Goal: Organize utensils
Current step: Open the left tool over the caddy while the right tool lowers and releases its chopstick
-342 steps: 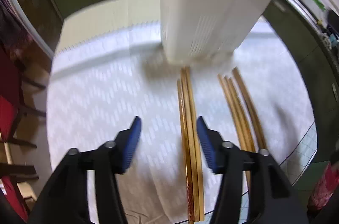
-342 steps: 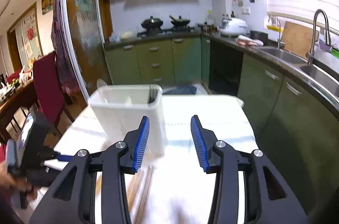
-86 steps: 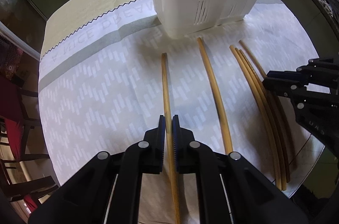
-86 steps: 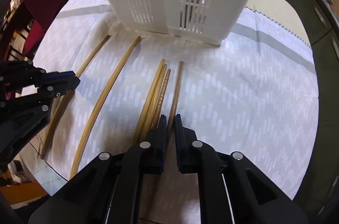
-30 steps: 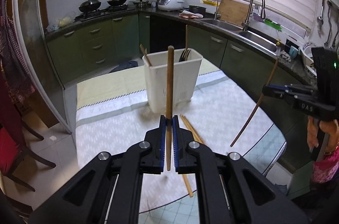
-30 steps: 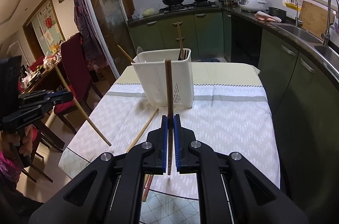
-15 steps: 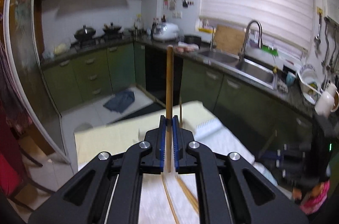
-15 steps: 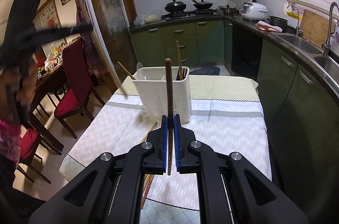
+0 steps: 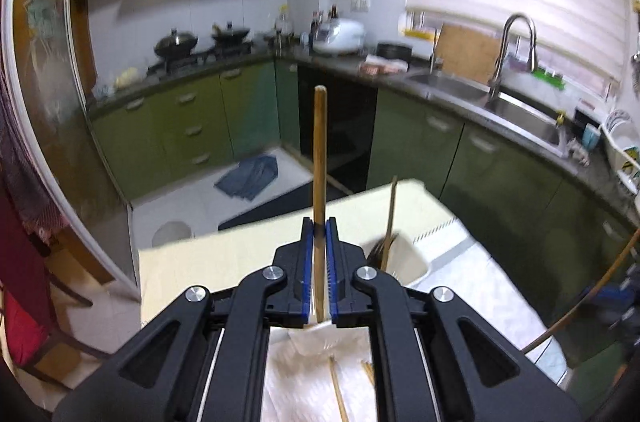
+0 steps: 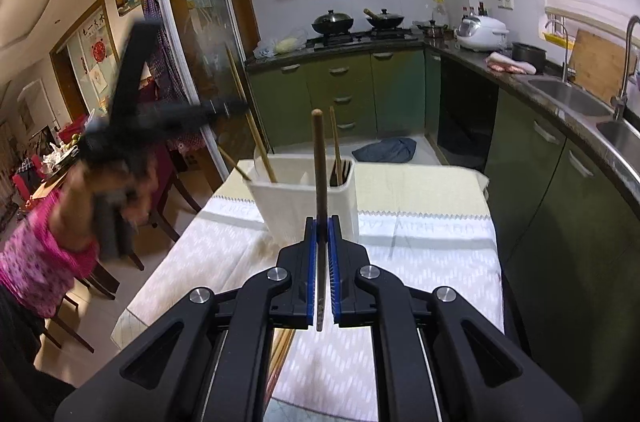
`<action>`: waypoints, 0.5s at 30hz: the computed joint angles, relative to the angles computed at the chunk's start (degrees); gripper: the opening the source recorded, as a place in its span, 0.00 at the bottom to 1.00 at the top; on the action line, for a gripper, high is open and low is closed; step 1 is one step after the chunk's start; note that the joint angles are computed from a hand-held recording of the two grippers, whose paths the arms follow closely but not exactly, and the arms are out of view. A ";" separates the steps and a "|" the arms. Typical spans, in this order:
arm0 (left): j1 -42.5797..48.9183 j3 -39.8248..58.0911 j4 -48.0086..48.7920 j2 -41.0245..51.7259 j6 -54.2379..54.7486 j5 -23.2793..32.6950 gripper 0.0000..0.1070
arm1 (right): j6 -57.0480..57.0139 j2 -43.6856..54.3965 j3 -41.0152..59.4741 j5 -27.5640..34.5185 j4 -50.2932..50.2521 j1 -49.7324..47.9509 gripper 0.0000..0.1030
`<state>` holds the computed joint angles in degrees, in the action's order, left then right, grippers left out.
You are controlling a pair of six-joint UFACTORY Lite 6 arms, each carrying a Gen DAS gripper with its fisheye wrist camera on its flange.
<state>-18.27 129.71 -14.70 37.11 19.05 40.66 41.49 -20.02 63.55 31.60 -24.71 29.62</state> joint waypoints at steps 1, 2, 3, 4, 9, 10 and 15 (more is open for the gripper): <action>-0.08 -1.66 0.34 -0.10 -0.05 -0.65 0.06 | -1.04 1.22 1.86 0.18 0.63 -0.39 0.06; -0.08 -2.37 0.71 0.14 -0.18 -0.85 0.06 | -1.20 2.39 3.51 0.44 0.46 -0.33 0.06; 0.01 -3.64 0.59 -0.06 0.13 -1.25 0.06 | -1.18 4.15 5.92 0.87 -0.13 -0.24 0.06; 0.23 -4.59 -0.08 -0.43 0.75 -1.59 0.07 | -1.37 5.43 7.82 1.28 -0.37 -0.27 0.06; 1.95 -17.21 -5.38 -9.88 6.41 -7.03 0.27 | -5.53 14.28 21.36 2.10 2.05 -2.53 0.06; 2.32 -19.81 -6.54 -12.02 8.03 -7.85 0.27 | -7.66 16.78 25.14 1.91 4.18 -3.61 0.06; 4.61 -32.12 -10.97 -22.47 14.04 -7.02 0.32 | -10.46 28.61 41.66 2.00 6.25 -6.20 0.06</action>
<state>-13.66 97.59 -25.67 14.65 33.09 33.64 31.04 8.59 105.22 33.61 -18.45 23.42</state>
